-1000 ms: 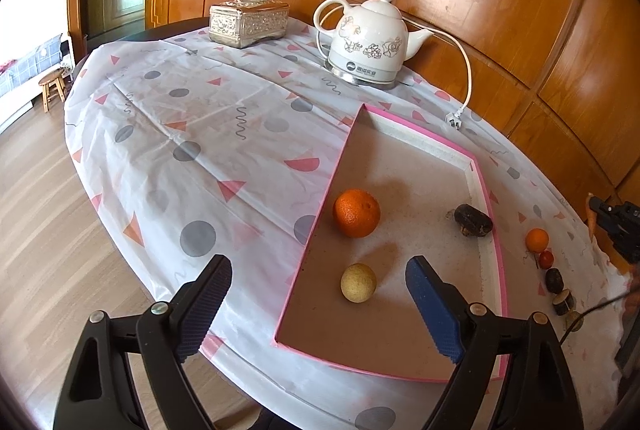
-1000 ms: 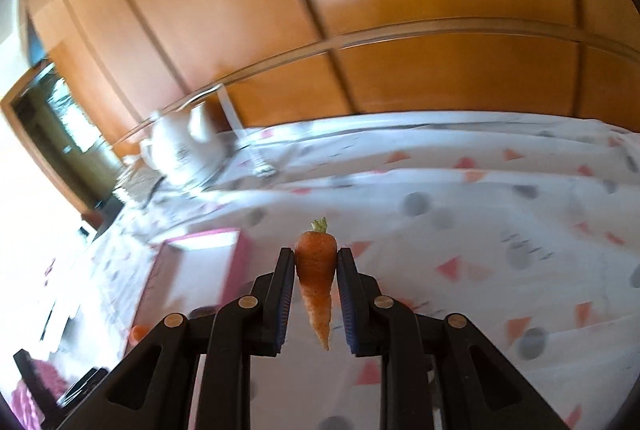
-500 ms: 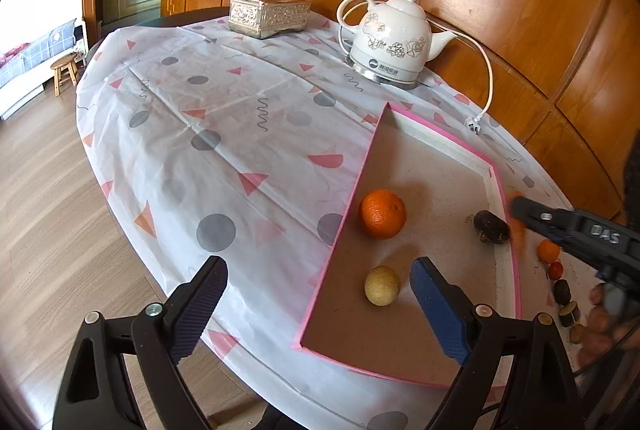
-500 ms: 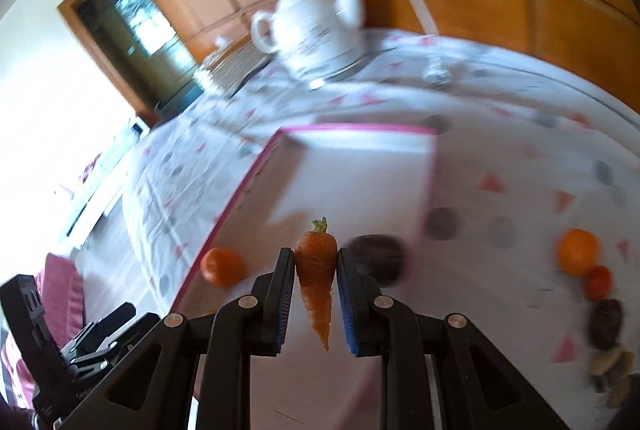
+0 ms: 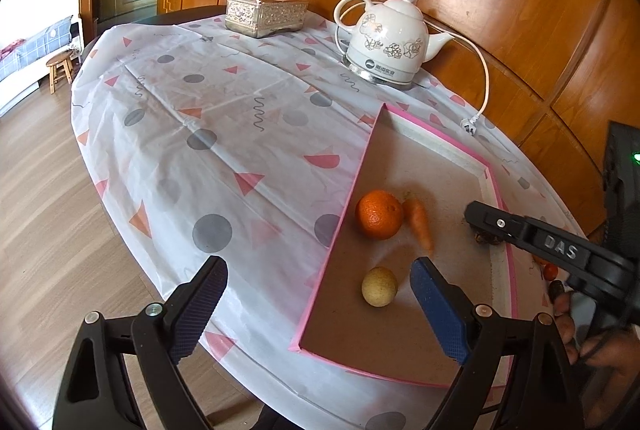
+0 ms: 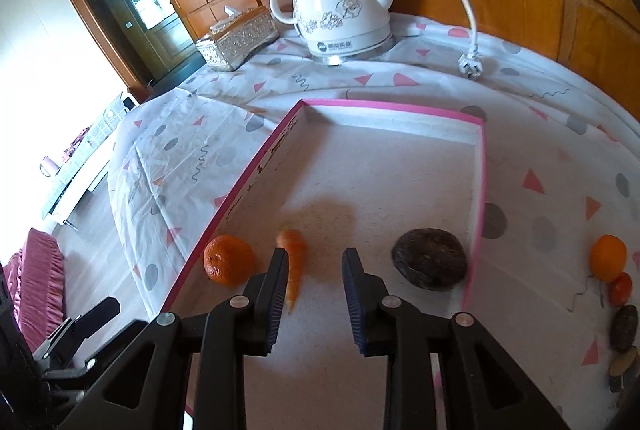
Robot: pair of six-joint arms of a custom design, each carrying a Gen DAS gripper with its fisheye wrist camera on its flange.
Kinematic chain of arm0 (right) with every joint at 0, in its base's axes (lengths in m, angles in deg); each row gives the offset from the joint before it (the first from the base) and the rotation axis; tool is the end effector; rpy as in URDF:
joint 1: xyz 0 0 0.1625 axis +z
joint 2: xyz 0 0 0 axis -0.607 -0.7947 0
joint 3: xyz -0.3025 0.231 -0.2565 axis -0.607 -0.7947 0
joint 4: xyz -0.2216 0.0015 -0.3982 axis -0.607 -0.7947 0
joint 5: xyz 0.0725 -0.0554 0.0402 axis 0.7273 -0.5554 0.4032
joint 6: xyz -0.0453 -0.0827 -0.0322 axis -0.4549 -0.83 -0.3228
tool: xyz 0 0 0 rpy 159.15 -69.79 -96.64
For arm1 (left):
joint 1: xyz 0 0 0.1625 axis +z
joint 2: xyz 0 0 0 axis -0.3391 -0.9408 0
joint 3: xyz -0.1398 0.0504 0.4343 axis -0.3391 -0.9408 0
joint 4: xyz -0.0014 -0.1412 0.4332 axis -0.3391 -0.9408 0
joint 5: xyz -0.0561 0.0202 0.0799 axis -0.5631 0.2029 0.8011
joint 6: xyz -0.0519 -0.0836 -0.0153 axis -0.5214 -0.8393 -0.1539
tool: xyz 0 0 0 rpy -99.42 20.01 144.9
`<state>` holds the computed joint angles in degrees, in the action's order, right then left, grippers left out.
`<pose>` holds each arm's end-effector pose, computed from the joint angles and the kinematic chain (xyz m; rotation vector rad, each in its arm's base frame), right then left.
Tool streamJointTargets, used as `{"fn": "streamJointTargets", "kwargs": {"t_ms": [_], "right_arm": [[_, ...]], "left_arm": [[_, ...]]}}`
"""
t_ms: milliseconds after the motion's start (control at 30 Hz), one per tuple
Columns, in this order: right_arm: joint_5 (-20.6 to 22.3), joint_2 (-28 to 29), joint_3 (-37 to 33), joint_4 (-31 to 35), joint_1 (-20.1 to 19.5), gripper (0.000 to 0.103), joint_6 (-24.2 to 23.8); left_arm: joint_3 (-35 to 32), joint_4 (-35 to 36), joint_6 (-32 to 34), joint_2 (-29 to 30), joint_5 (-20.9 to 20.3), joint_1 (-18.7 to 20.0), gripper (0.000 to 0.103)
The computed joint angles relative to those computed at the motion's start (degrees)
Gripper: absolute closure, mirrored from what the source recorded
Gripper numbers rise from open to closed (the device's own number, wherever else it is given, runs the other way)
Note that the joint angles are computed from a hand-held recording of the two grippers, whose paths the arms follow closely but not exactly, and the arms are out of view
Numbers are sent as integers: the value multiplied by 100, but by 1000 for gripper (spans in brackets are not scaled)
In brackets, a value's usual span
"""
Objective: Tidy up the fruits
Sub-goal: 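Withdraw the right gripper from the tray back over the cloth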
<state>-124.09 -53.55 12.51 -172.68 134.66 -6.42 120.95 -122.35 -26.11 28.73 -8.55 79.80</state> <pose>0.2289 -0.9208 0.0539 1.1014 -2.6456 0.1471 -0.1581 -0.7228 0.1295 -0.5381 2.0937 -1.2202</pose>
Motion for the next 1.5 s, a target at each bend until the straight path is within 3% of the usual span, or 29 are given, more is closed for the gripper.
{"fn": "streamJointTargets", "kwargs": {"t_ms": [267, 500, 733, 867, 1433, 1500], "right_arm": [[-150, -699, 1131, -1244, -88, 64, -301], [-320, -1013, 1564, -1941, -240, 53, -248], [-659, -1219, 1817, -2794, -418, 52, -210], [-933, -1299, 1906, -3377, -543, 43, -191], [-2342, -1519, 1810, -4934, -1152, 35, 536], [-2459, -1516, 1774, -5034, -1201, 25, 610]], "left_arm": [[-51, -129, 215, 53, -35, -34, 10], [-119, -208, 438, 116, -43, -71, 10], [-196, -296, 705, 187, -89, -104, 10], [-256, -194, 757, 224, -112, -114, 10], [-619, -234, 1518, 483, -358, -171, 10], [-701, -261, 1696, 531, -378, -181, 10]]}}
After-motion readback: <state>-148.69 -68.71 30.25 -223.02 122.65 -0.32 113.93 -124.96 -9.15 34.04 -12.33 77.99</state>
